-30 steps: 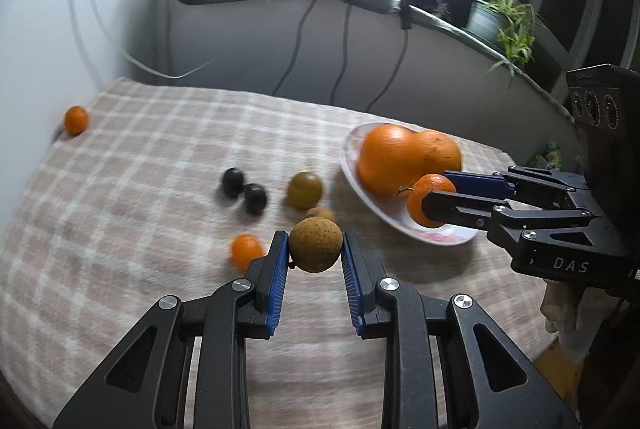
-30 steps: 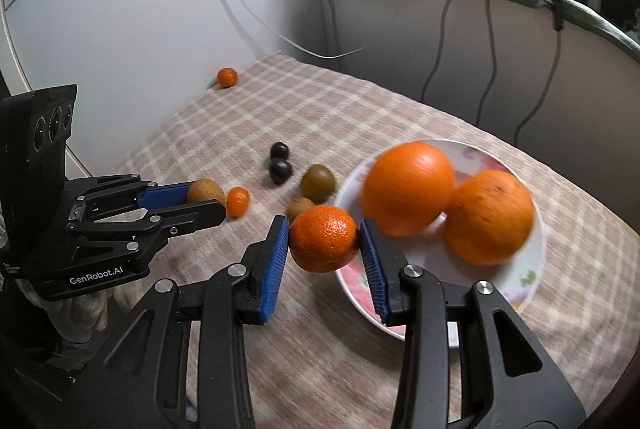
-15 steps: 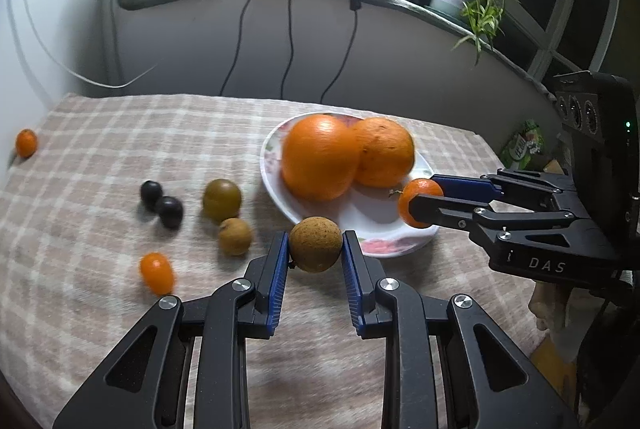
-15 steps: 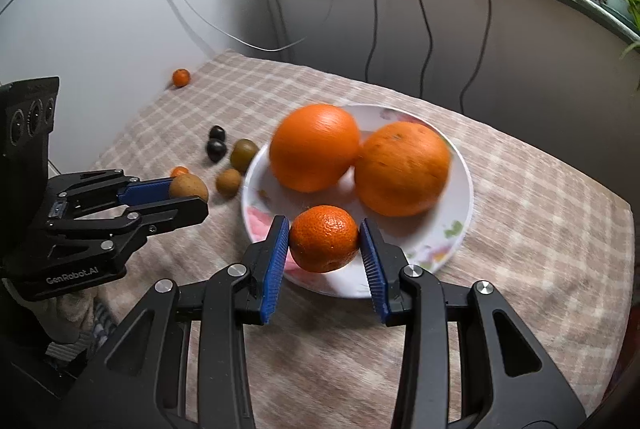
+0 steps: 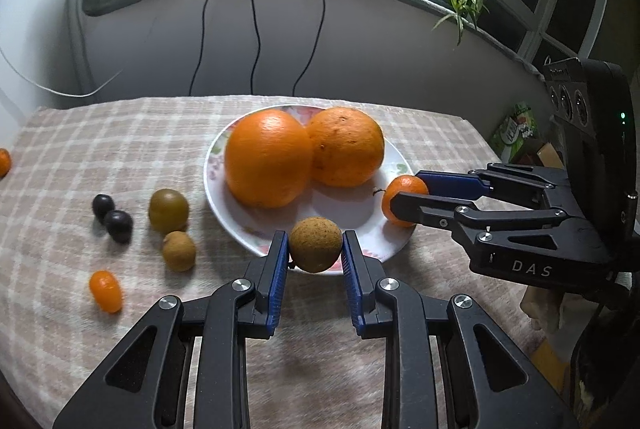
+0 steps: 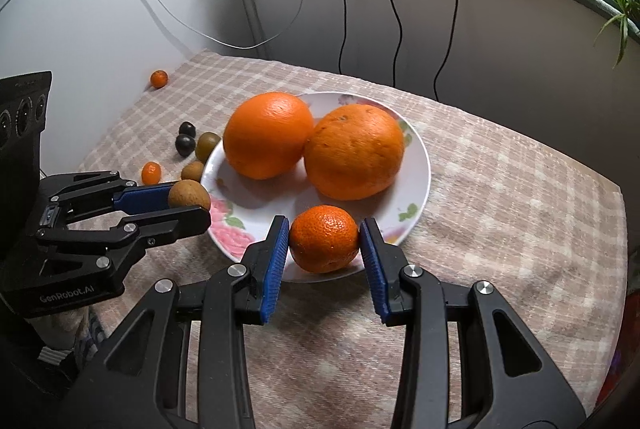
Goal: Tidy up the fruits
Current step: 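Carry the kiwi and tangerine over the white plate and open both grippers, then move both open grippers back toward the small fruits on the cloth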
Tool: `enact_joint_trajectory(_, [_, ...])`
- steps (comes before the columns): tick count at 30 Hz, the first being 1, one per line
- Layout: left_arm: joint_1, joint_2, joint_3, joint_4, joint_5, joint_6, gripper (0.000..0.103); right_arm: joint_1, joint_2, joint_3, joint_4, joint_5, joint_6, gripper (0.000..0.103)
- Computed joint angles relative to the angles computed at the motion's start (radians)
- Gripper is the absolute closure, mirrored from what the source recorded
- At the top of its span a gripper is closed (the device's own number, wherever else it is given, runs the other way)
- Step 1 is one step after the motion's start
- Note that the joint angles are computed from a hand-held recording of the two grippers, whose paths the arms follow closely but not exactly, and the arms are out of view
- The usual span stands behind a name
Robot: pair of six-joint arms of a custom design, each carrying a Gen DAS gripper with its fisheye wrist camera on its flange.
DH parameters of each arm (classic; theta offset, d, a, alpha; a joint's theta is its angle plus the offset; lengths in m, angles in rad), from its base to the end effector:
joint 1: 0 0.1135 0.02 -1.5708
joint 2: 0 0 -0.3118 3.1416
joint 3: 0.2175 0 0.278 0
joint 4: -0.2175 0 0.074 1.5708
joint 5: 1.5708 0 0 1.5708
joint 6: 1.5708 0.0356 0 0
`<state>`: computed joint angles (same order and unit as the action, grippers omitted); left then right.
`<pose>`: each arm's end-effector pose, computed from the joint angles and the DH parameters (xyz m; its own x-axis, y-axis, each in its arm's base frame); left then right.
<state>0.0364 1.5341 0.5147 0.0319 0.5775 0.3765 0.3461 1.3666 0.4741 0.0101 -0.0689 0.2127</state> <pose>0.2596 -0.0100 0.1386 -0.6764 0.2836 -0.6797 0.5578 0.8000 -0.2212 0.2281 0.0849 0.1605 -0.7902 -0.0611 -0.6098 -0.2176 0.9581 0.1861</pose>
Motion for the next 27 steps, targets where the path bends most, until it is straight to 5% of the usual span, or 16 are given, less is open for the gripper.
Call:
enact_joint_trajectory(16, [-0.069, 0.001, 0.006, 0.022, -0.047, -0.031, 0.078, -0.009, -0.008, -0.008, 0.010, -0.002, -0.005, 0.064])
enact_joint_trajectory(19, [-0.069, -0.004, 0.003, 0.027, -0.047, -0.031, 0.067, -0.008, -0.010, -0.007, 0.007, 0.001, -0.006, 0.063])
enact_joint_trajectory(23, [-0.061, -0.008, 0.000, 0.025, -0.040, -0.024, 0.059, -0.006, -0.034, -0.014, 0.008, 0.021, 0.001, 0.037])
enact_joint_trajectory(27, [-0.054, -0.019, -0.010, 0.031, -0.037, -0.026, 0.048, 0.003, -0.063, -0.012, -0.002, 0.049, 0.009, 0.030])
